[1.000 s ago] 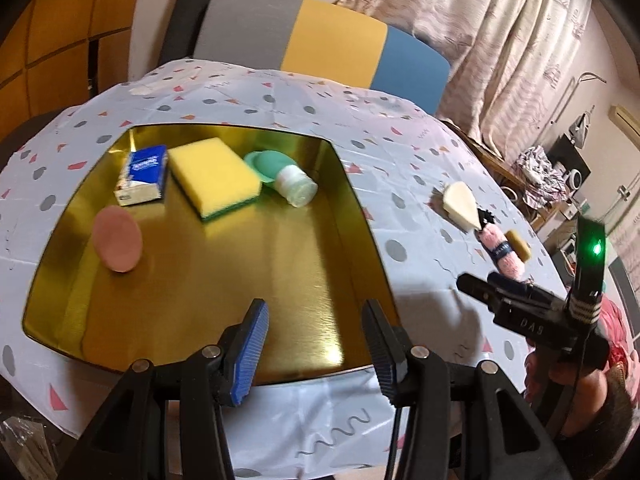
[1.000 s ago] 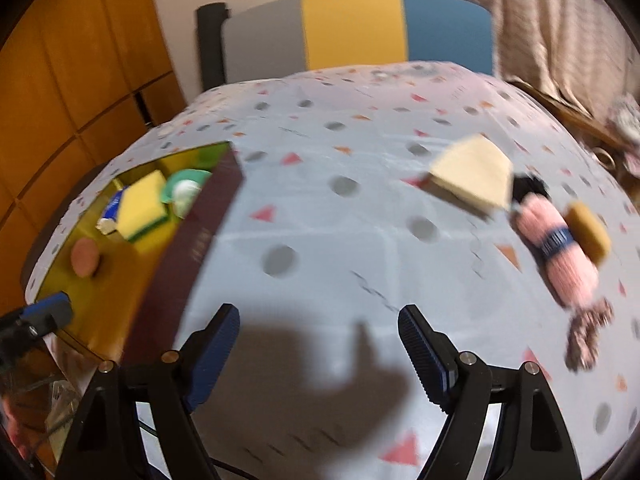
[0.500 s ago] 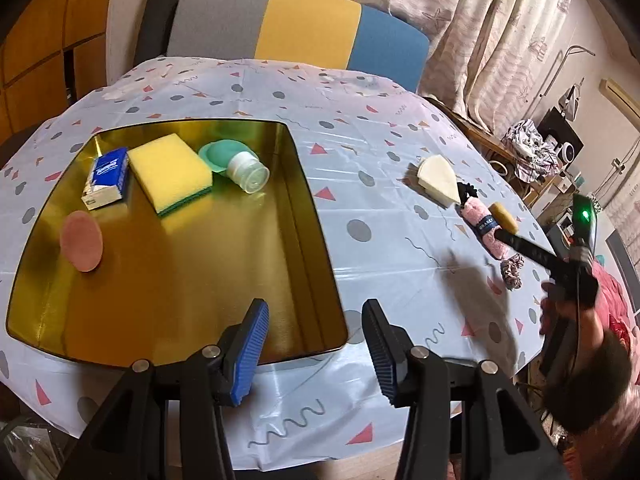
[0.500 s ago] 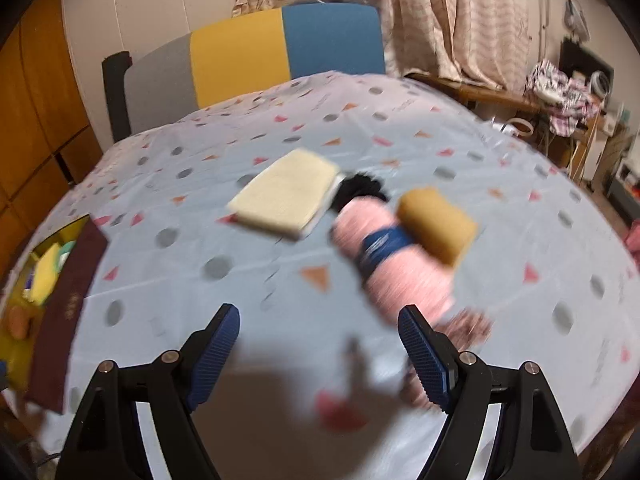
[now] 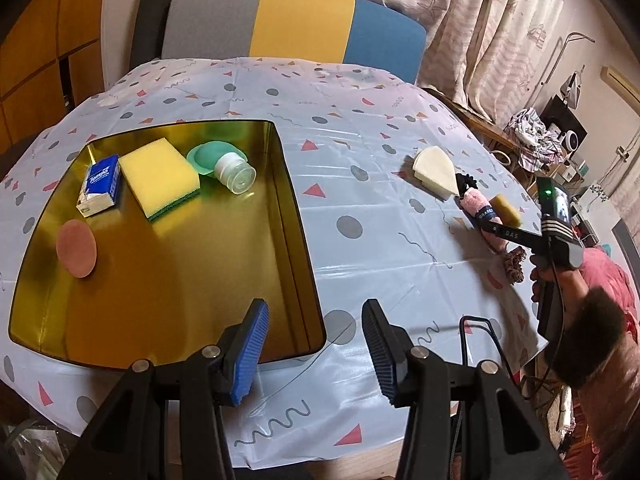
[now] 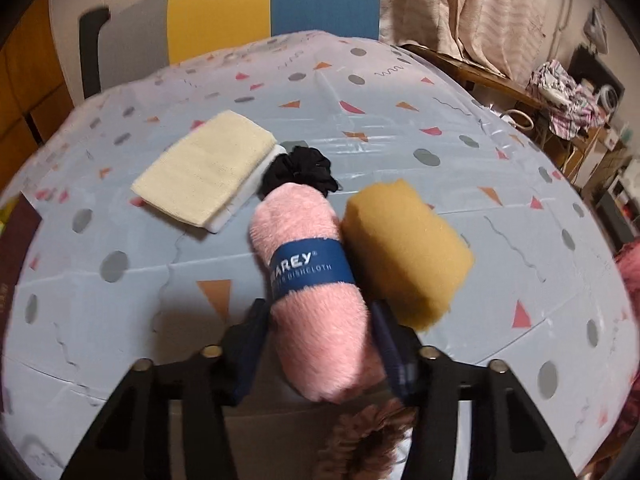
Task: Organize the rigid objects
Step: 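Grasp the tan sponge block with the right tool while the left tool approaches the pink dishcloth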
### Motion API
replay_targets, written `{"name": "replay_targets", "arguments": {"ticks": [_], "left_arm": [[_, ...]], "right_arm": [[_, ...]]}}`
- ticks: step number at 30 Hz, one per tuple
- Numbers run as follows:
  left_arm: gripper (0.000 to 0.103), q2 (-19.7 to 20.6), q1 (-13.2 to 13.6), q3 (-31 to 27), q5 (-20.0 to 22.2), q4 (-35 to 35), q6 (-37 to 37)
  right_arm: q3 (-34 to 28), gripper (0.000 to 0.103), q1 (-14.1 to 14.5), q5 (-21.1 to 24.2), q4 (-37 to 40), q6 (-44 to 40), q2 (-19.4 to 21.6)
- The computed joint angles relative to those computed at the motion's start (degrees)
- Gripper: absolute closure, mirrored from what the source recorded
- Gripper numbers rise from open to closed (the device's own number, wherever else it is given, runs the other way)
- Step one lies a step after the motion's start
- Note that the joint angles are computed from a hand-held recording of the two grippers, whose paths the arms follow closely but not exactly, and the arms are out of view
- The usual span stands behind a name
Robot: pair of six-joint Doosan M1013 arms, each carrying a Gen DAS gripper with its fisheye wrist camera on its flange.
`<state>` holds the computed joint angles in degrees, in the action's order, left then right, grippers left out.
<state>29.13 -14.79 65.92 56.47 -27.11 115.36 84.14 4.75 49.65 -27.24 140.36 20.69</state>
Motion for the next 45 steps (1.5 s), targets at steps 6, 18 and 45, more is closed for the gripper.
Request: {"name": "replay_targets", "arguments": {"ticks": [6,18,45], "left_arm": [[0.054,0.7,-0.9,-1.1,1.2,0.7,-0.2],[0.054,1.0,-2.2,-2.0,1.6,0.6,0.2],[0.054,3.1,-5.8,-6.4,2.9,4.4,0.4]], "right_arm": [[2.0,0.064,2.3,-8.8,3.4,-0.4,-1.8],[6.4,0.022,4.4,-12.3,-13.0,16.6,-5.7],[11.5,0.057,-4.7,-19.5,-9.1,25.0,-6.5]]}}
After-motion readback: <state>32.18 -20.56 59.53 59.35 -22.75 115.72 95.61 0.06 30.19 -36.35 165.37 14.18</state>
